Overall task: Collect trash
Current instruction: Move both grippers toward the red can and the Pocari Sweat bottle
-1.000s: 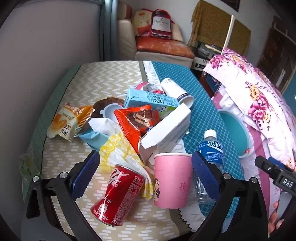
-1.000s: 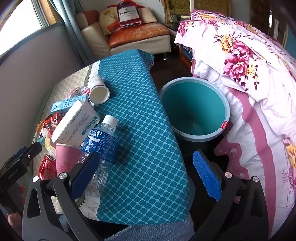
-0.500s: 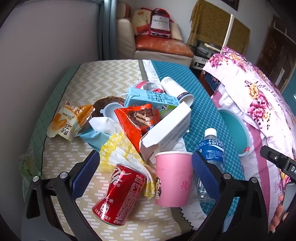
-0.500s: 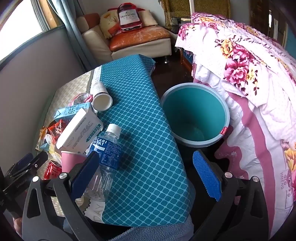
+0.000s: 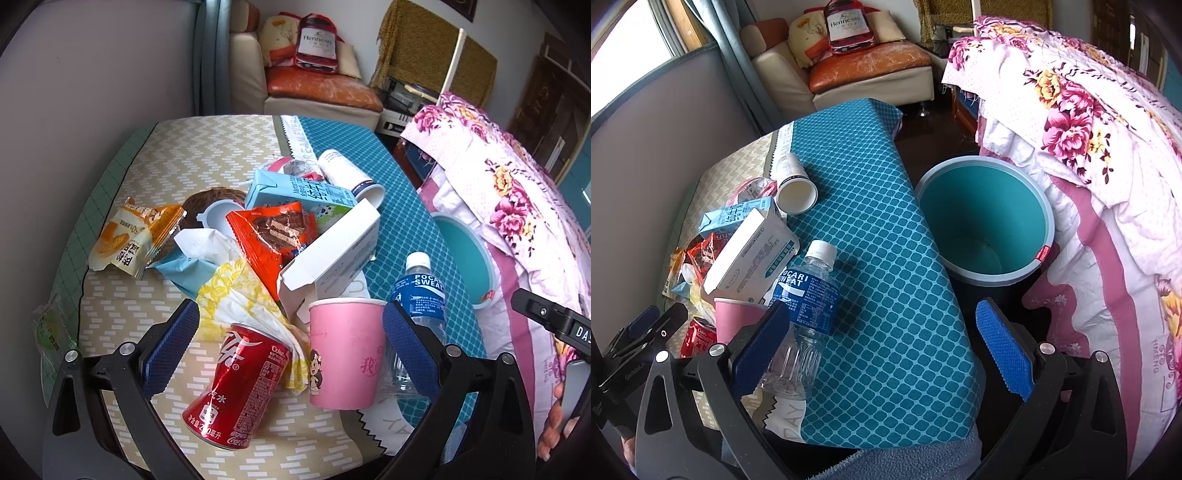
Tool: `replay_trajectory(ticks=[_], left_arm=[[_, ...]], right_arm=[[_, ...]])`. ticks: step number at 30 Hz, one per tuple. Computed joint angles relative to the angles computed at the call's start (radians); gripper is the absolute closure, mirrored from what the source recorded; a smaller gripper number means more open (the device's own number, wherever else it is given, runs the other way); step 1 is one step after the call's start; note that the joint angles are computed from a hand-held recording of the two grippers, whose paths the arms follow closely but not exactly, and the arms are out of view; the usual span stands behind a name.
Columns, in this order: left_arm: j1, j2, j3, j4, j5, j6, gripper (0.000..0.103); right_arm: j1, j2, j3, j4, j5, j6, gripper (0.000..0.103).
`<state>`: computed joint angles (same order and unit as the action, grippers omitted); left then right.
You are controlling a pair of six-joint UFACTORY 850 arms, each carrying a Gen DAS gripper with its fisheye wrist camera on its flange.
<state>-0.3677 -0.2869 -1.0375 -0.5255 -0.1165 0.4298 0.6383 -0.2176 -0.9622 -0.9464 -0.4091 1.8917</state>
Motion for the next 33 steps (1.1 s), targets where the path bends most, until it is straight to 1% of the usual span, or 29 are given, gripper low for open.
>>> replay_trajectory(ticks=[3,10,16,18,23,33], left_arm=[[0.001,0.003,0.003,-0.003,-0.008,0.006,0.004],[0.013,-0.009,-0.01,-0.09,-0.034,0.104,0.004],[0.012,-0.008,-0.008,-0.103,-0.034,0.112,0.004],[0.018,-0.015,-0.014,-0.155,-0.047,0.168,0.004],[0.02,-0.024,-0.02,-0.203,-0.062,0.248,0.004],[0.03,-0.03,-0.03,-0.215,-0.07,0.316,0.004]], right_arm=[[-0.001,-0.006,-0.005,0.023,0.004,-0.022,0.006],[-0.002,-0.018,-0.015,0.058,0.008,-0.054,0.006],[-0.004,-0.027,-0.02,0.084,0.011,-0.073,0.006],[-0.003,-0.028,-0.021,0.089,0.01,-0.077,0.006],[-0.003,-0.036,-0.026,0.125,0.017,-0.104,0.006],[-0.005,-0.056,-0.044,0.205,0.042,-0.172,0.006]])
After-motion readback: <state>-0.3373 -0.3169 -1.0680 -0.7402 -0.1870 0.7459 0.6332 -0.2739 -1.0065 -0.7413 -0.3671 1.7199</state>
